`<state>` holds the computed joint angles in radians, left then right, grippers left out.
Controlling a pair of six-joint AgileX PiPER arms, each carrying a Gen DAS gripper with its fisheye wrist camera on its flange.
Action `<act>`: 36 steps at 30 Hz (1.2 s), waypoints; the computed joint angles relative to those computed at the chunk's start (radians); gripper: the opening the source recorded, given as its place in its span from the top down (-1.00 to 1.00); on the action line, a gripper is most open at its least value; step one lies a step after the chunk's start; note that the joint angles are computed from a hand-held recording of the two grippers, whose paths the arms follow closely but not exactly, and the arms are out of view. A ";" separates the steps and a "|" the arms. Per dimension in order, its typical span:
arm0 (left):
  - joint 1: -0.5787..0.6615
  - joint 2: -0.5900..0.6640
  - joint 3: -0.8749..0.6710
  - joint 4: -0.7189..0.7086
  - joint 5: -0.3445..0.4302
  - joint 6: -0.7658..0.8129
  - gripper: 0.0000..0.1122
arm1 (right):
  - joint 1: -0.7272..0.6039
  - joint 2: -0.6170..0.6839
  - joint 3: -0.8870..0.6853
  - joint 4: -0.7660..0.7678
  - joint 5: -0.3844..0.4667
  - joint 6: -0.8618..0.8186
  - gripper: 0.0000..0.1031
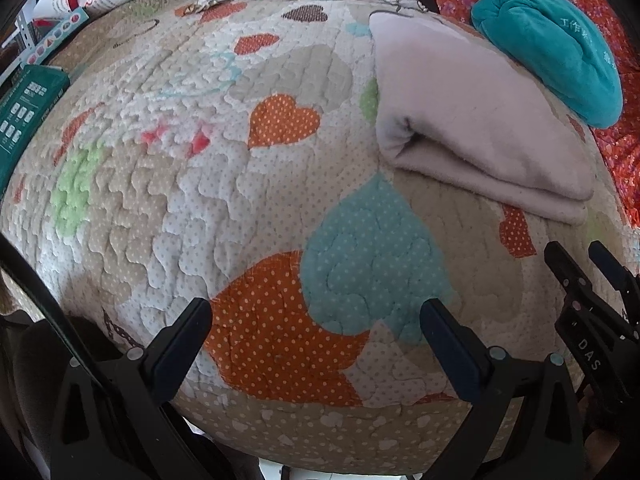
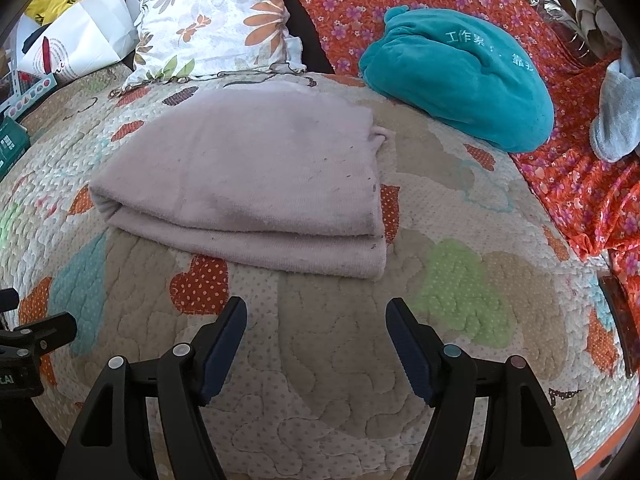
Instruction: Fold small clothes
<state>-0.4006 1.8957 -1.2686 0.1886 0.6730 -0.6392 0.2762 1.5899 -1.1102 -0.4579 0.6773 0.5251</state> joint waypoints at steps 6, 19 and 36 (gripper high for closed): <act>0.019 0.020 0.002 -0.049 -0.009 0.035 -0.83 | -0.001 0.007 -0.001 0.009 0.000 -0.010 -0.50; 0.021 0.015 0.019 -0.050 -0.034 0.032 -0.83 | 0.001 0.015 -0.007 0.010 0.003 -0.014 -0.51; 0.016 0.003 0.053 -0.027 -0.085 -0.004 -0.83 | 0.009 0.020 -0.003 0.007 0.003 -0.019 -0.57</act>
<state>-0.3847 1.8991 -1.2154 0.1613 0.5879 -0.6436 0.2850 1.6095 -1.1137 -0.4508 0.6800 0.5065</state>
